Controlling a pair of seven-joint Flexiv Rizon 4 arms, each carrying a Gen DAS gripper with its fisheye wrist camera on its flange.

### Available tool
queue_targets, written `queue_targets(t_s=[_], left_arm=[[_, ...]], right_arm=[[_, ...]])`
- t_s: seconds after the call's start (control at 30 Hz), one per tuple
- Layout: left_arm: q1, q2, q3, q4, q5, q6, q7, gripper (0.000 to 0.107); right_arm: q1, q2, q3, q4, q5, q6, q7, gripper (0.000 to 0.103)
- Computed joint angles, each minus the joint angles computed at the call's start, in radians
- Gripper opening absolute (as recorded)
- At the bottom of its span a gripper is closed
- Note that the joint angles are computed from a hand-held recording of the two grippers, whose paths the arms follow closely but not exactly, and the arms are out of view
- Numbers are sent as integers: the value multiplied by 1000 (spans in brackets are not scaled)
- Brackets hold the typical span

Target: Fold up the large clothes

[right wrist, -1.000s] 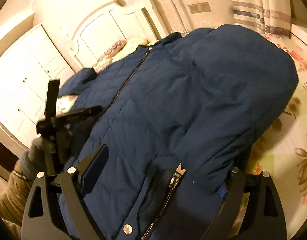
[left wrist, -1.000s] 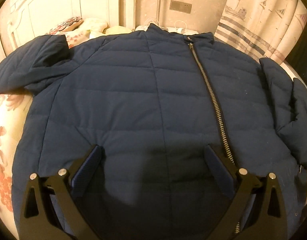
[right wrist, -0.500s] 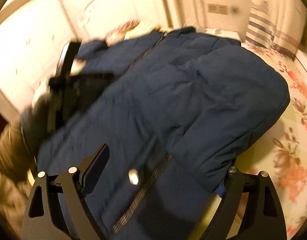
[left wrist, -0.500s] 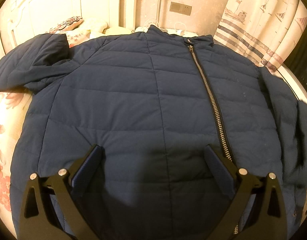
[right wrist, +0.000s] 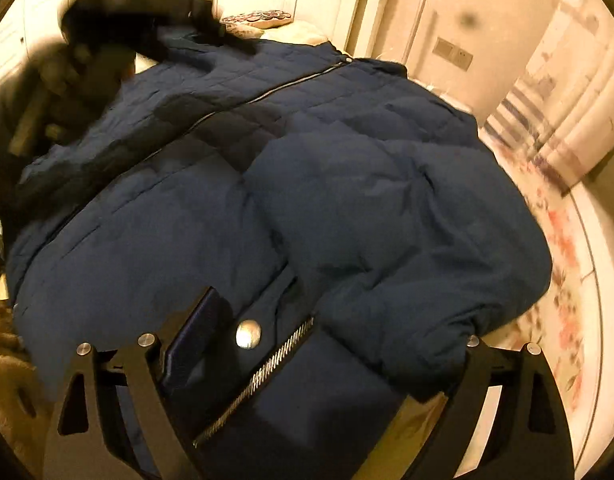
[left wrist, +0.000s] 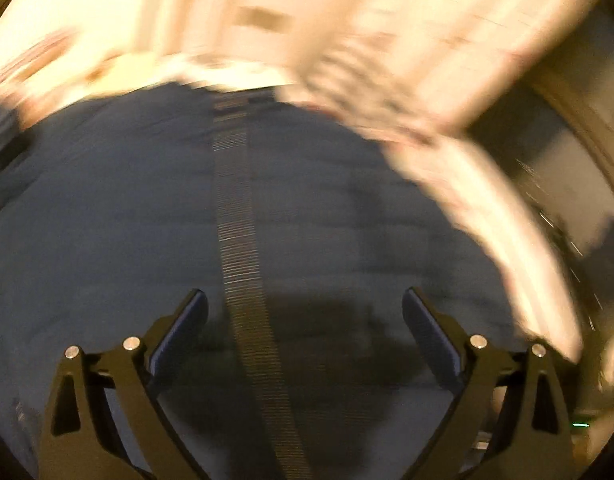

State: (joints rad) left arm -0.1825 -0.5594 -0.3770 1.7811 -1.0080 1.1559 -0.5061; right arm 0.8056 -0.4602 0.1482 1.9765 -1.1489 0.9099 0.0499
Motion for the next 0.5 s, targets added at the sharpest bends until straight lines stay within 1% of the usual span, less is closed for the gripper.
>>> queue_targets(t_s=[0.03, 0.07, 0.1, 0.13, 0.2, 0.23, 0.27, 0.3, 0.33, 0.37, 0.4, 0.43, 0.47, 0.5], left_arm=[[-4, 5, -10, -10, 16, -35, 12, 97], [-19, 1, -10, -39, 60, -91, 9, 96], [-41, -18, 0, -86, 122, -157, -13, 96], [-61, -38, 11, -125, 167, -199, -35, 96], [-116, -124, 44, -266, 297, -311, -114, 93], [-132, -165, 55, -329, 346, -379, -149, 86], [-144, -211, 67, -403, 388, -460, -194, 72], [-163, -257, 86, -477, 417, -541, -241, 68], [-163, -298, 72, -534, 465, -592, -288, 66], [-174, -315, 81, -560, 482, -606, -290, 55], [-187, -311, 98, -552, 470, -587, -278, 35], [-175, -305, 82, -539, 472, -570, -276, 28], [-167, -282, 71, -506, 459, -525, -255, 16], [-159, -256, 59, -468, 457, -466, -228, 13]], right_arm=[[-1, -4, -10, -5, -25, 10, 4, 87], [-3, -6, -15, -9, -42, 19, 9, 87], [-3, -10, -22, -14, -61, 24, 16, 87], [-3, -14, -25, -21, -70, 19, 19, 87], [7, -31, -29, -44, -67, -22, 8, 87], [15, -40, -32, -57, -70, -47, 0, 87], [21, -47, -34, -66, -72, -67, -7, 87], [26, -55, -37, -76, -75, -85, -5, 87], [30, -60, -38, -83, -75, -96, 0, 87], [30, -62, -41, -85, -79, -103, 11, 87], [27, -62, -43, -83, -86, -102, 25, 87], [19, -59, -46, -77, -96, -90, 45, 87], [13, -58, -47, -74, -106, -81, 57, 87], [11, -56, -53, -71, -124, -84, 72, 87]])
